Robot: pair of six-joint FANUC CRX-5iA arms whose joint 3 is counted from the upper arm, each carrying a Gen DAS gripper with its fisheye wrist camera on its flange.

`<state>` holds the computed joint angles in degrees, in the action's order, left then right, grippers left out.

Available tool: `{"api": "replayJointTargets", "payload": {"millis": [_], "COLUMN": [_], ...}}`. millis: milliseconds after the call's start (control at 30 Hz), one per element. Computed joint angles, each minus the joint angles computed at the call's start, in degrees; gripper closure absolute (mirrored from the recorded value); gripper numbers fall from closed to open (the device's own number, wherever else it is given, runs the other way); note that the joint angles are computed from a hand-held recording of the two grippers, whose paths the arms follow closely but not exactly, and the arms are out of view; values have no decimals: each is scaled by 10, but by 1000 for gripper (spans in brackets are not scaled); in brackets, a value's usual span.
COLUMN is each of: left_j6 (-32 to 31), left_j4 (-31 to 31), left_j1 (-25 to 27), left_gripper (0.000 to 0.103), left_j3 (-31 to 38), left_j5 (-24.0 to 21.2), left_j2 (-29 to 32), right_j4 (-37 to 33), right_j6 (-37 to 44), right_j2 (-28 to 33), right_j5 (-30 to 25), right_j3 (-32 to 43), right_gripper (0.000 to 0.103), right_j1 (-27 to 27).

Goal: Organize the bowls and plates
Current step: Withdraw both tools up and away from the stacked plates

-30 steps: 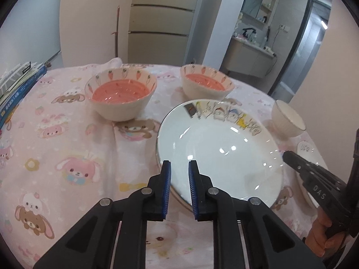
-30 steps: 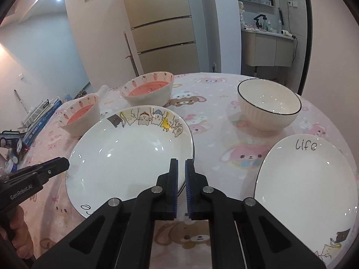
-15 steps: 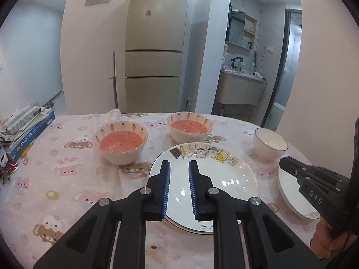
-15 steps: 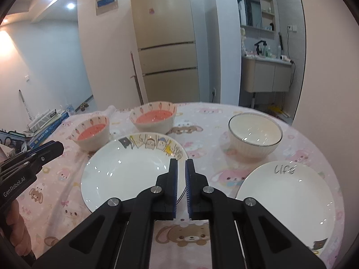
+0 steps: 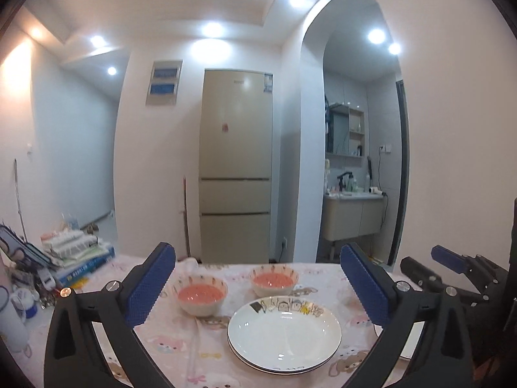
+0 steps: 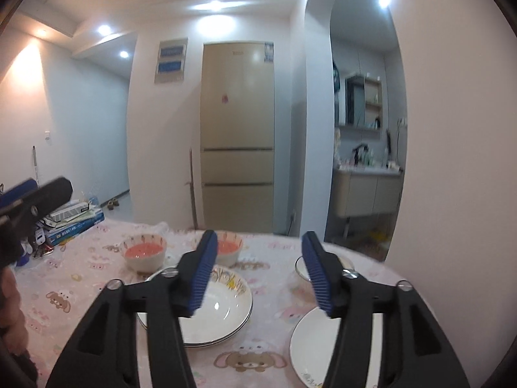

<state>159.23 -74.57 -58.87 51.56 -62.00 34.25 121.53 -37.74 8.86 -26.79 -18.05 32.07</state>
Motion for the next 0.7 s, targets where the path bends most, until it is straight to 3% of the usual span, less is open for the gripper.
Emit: {"api": "replayJointTargets", "payload": {"millis": [200, 267, 367, 500, 600, 700], "left_j6": [28, 56, 70, 75, 101, 92], "left_j4": [-41, -51, -68, -94, -127, -153], "left_j1": [-31, -38, -47, -61, -76, -88], "left_gripper": [0, 0, 0, 0, 0, 0], "left_j3": [-24, -49, -59, -59, -64, -38], "left_j5": [-17, -9, -21, -41, -53, -88], "left_j2": [-22, -39, -45, -39, -35, -11], "right_j4": [34, 48, 33, 3, -11, -8], "right_j6": [-45, -76, -52, -4, 24, -3], "right_j2": [-20, -24, -30, -36, -38, -45], "right_j5": [-75, -130, -167, -221, -277, -318], "right_j3": [-26, -42, -51, -61, -68, -83], "right_gripper": [17, 17, 17, 0, 0, 0], "right_j1": [18, 27, 40, 64, 80, 82]}}
